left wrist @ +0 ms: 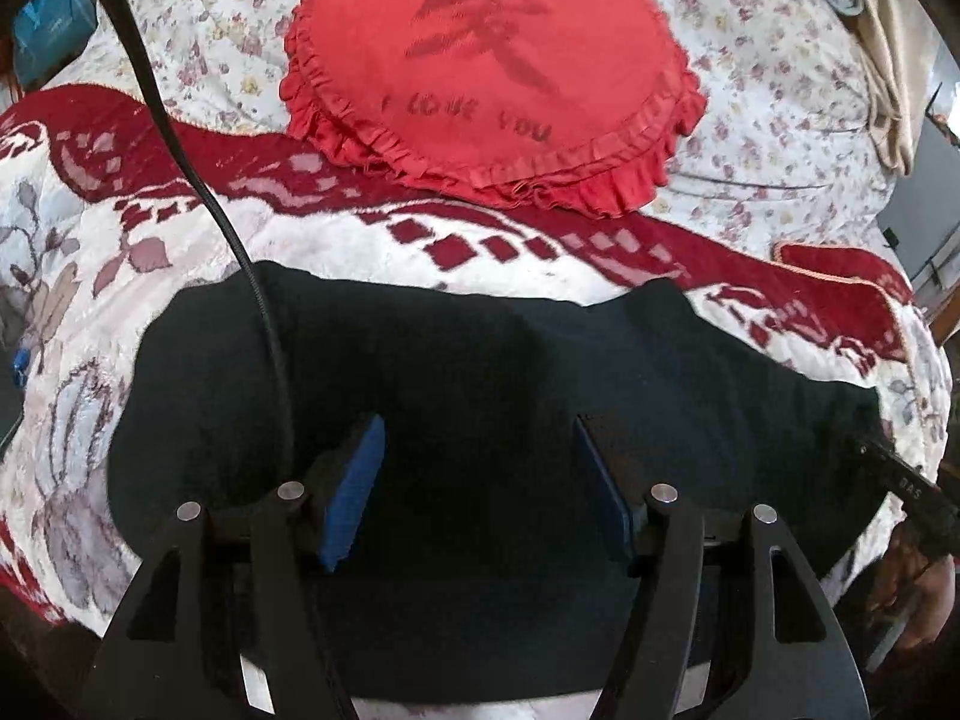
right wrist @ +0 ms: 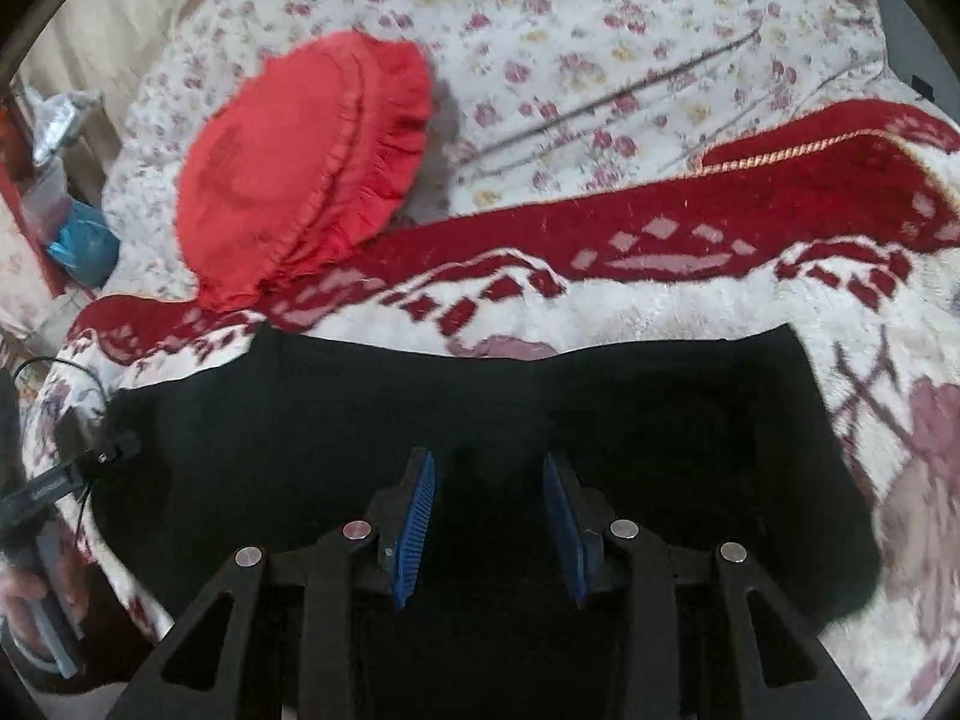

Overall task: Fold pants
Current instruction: 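Grasp the folded pants edge with the left gripper and lift it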

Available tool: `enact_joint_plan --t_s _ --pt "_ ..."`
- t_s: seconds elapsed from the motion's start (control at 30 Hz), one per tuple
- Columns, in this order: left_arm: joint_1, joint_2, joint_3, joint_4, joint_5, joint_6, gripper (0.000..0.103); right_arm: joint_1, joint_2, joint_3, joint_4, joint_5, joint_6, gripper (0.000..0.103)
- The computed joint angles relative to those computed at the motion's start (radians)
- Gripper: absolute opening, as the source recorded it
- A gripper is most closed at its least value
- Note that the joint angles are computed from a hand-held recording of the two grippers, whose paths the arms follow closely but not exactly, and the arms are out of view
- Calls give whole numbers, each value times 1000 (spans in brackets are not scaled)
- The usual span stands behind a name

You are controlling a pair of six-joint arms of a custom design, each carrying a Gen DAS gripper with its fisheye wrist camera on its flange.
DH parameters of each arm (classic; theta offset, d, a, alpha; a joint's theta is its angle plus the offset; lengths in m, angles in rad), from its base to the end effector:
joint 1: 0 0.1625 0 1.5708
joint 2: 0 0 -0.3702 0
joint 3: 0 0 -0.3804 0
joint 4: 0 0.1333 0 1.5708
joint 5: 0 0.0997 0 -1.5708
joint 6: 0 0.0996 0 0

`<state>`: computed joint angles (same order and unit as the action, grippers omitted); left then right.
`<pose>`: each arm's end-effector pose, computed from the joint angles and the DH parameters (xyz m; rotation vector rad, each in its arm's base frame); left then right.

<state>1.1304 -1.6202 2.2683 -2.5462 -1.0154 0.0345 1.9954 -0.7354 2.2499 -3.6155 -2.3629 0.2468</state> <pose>-0.0052 -0.4470 0.2545 0.4937 2.5616 -0.5712 0.2288 -0.3546 0.0211 -0.0582 -2.4118 0.9447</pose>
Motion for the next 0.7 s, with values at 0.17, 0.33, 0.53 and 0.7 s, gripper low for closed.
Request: enact_joint_plan --t_s 0.17,0.33,0.53,0.7 --pt "12 61 -14 -51 22 35 64 -72 15 -13 -67 15 -43 36" --pt "3 80 -19 -70 42 36 64 -52 -25 -25 44 -6 0 36" --pt "-16 23 4 -32 40 12 64 22 -66 40 73 -19 73 40" --pt "-15 -17 27 -19 55 -7 64 73 -77 102 81 -28 135 45"
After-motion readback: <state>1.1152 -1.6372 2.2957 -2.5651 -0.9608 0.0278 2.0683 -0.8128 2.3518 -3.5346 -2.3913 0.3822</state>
